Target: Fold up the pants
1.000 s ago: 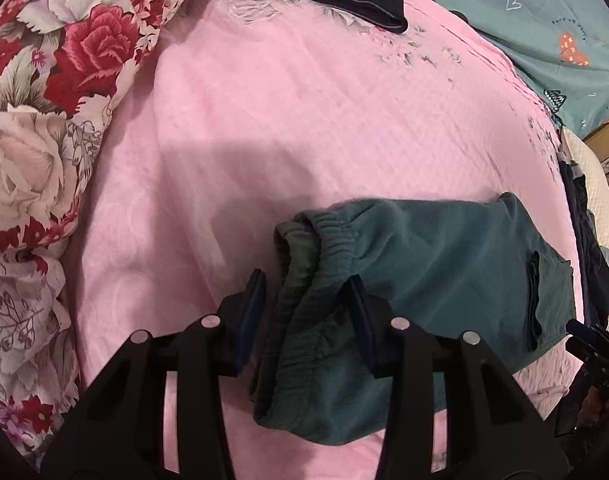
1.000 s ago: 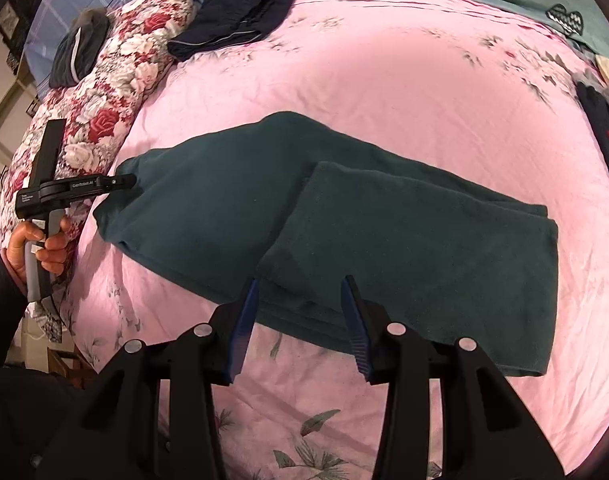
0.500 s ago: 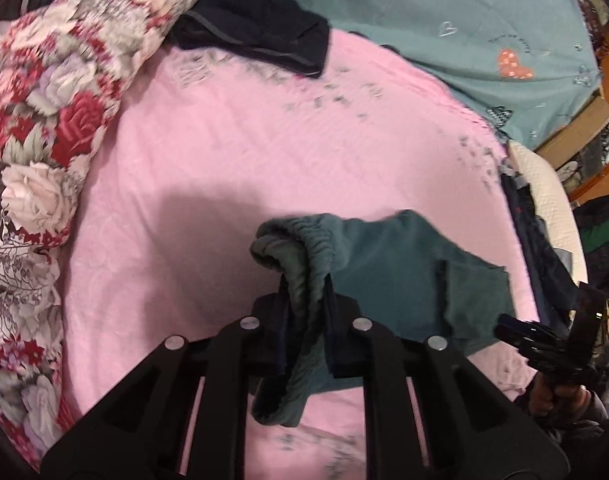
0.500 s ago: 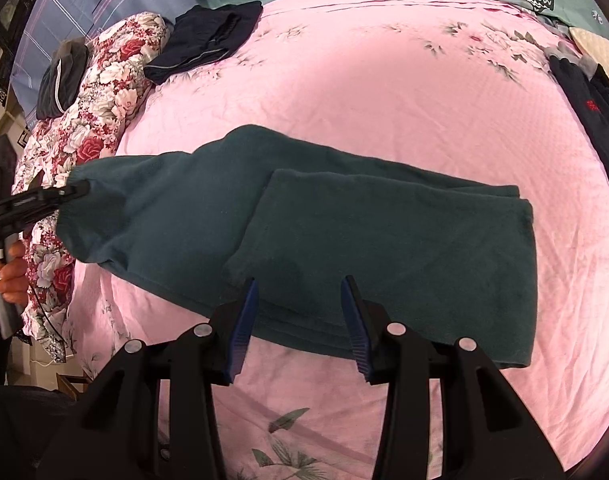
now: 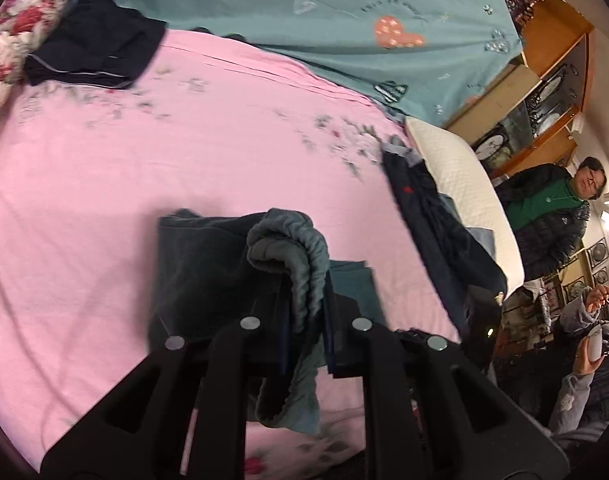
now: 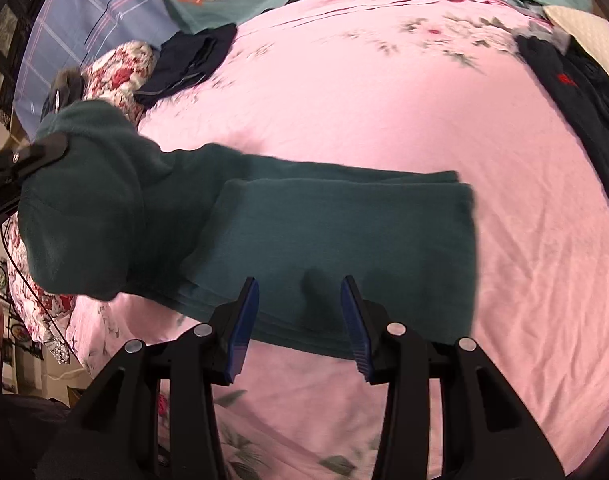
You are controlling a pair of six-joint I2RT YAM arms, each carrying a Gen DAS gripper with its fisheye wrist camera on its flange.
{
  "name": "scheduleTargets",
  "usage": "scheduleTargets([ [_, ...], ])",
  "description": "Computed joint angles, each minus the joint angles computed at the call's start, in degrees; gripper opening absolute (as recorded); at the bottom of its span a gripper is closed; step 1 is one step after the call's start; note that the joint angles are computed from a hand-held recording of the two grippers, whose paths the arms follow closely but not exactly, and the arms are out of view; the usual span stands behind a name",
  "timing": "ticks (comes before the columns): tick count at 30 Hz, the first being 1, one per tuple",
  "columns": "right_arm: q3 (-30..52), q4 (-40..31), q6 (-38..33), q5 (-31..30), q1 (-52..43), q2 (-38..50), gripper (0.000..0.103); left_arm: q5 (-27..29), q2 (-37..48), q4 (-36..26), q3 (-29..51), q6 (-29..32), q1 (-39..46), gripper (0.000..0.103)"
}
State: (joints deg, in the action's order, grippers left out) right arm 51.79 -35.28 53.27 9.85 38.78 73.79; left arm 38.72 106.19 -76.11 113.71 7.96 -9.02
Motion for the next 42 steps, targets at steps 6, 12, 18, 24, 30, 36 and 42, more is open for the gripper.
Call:
scheduleTargets([
  [6,-7.4,-3.4,-0.7,0.6,-3.2,-12.0,0.044,-5.9,1.1,9.0,-5.0,-12.4,-15.8,0.013],
  [12,-14.5,-8.2,-1.3,-1.3,-9.1,-24.6,0.044,-11.3,5.5,13.3,-5.3,-18.7,-25.2,0.013],
  [18,-17.8,-10.8,-4.1,-4.3,-15.5,-31.6,0.044,-14.8,7.1,13.9,-5.3,-22.7,-27.9,0.063],
  [24,-17.5,-11.1,-7.8,-6.5,-21.0,-34.6,0.044,-28.4,-2.2,19.5,-12.1,-14.9,-26.2,0.083],
  [30,-13.4,-2.3,-12.7,-8.2,-15.9,-28.9,0.044,-36.2,-1.3,21.3,-18.8,-11.3,-21.4,0.079],
  [36,-9.7,-0.4,-13.4,-4.8,-15.1,-14.7,0.044,-33.4,-4.2,22.3,-25.7,-8.7,-17.1,0.079],
  [42,-11.4,5.2,-14.5,-11.9,-22.1,-9.2,0.021,-32.5,-4.5,22.6,-27.0,-6.4,-16.4,0.079],
])
